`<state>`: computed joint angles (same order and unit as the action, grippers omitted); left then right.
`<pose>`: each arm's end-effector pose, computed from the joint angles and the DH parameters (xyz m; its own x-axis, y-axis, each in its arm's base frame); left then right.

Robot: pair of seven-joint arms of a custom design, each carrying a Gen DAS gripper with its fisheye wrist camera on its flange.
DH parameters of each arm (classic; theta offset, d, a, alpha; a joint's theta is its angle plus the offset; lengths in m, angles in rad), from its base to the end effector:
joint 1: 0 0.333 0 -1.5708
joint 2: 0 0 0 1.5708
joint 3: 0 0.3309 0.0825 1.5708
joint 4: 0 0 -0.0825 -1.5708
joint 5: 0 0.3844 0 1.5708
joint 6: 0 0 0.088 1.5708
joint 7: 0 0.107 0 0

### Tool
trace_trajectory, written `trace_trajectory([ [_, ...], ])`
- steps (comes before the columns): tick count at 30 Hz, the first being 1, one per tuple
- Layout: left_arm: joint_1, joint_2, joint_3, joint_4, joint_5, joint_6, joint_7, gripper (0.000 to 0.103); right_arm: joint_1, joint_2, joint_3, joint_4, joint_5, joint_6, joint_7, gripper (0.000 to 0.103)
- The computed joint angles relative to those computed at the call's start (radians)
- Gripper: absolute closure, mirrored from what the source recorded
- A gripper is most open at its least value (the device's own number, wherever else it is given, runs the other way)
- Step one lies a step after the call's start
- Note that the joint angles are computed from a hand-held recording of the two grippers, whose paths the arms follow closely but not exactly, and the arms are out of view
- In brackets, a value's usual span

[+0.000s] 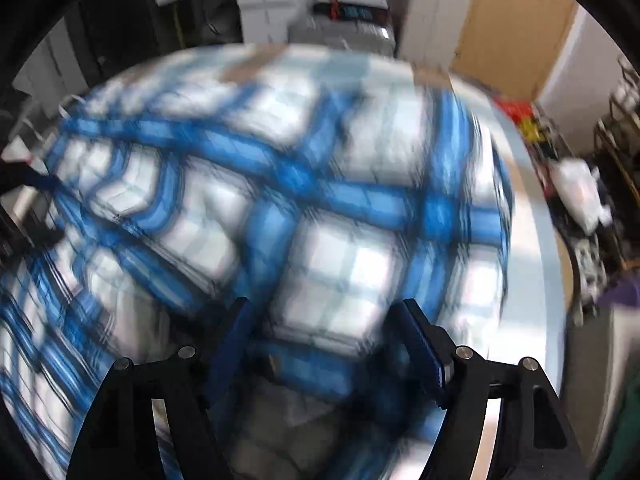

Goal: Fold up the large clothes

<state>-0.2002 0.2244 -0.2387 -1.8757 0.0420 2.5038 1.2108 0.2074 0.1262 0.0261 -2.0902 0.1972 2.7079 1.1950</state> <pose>0.5923 -0.2672 0.4544 -0.1192 -0.9806 0.1558 -0.9283 0.0544 -0.3678 0.5930 0.1336 0.4322 0.4303 -0.9025 0.0193 -0.7858 -0.3850 -0.4841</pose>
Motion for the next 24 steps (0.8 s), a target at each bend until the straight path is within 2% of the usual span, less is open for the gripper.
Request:
trace_trajectory([
  [2, 0.006, -0.090, -0.025, -0.091, -0.079, 0.073, 0.008, 0.003, 0.000, -0.074, -0.031, -0.065, -0.091, -0.031, 0.099, 0.029],
  [4, -0.022, -0.184, -0.041, -0.178, -0.110, 0.128, 0.002, 0.003, -0.019, -0.155, -0.035, -0.146, -0.131, -0.010, 0.127, 0.029],
  [5, -0.040, -0.213, -0.044, -0.207, -0.111, 0.147, -0.005, 0.003, -0.027, -0.216, -0.036, -0.199, -0.092, -0.007, 0.093, 0.029],
  [6, -0.066, -0.243, -0.055, -0.236, -0.115, 0.157, 0.001, 0.003, -0.022, -0.273, -0.048, -0.239, 0.014, -0.027, 0.007, 0.029],
  [8, -0.109, -0.293, -0.064, -0.305, -0.093, 0.185, 0.001, 0.003, -0.006, -0.379, -0.076, -0.305, 0.165, -0.108, -0.110, 0.026],
  [11, -0.154, -0.332, -0.085, -0.388, 0.007, 0.252, -0.103, 0.003, 0.004, -0.519, -0.092, -0.407, 0.266, -0.194, -0.194, 0.022],
  [12, -0.171, -0.342, -0.076, -0.411, -0.007, 0.274, -0.093, 0.003, -0.002, -0.541, -0.079, -0.430, 0.266, -0.203, -0.191, 0.022],
  [14, -0.200, -0.371, -0.061, -0.473, -0.034, 0.340, -0.078, 0.003, -0.032, -0.608, -0.039, -0.496, 0.218, -0.212, -0.153, 0.022],
  [16, -0.209, -0.397, -0.049, -0.541, -0.025, 0.421, -0.102, 0.003, -0.037, -0.653, -0.027, -0.538, 0.200, -0.206, -0.143, 0.022],
  [19, -0.251, -0.414, -0.001, -0.602, -0.086, 0.496, -0.105, 0.003, -0.068, -0.713, 0.006, -0.600, 0.116, -0.185, -0.138, 0.022],
  [21, -0.261, -0.420, 0.007, -0.613, -0.110, 0.481, -0.141, 0.003, -0.092, -0.711, 0.028, -0.615, 0.035, -0.169, -0.150, 0.022],
  [24, -0.293, -0.436, 0.043, -0.626, -0.175, 0.459, -0.131, 0.003, -0.075, -0.690, 0.030, -0.624, -0.011, -0.172, -0.174, 0.024],
])
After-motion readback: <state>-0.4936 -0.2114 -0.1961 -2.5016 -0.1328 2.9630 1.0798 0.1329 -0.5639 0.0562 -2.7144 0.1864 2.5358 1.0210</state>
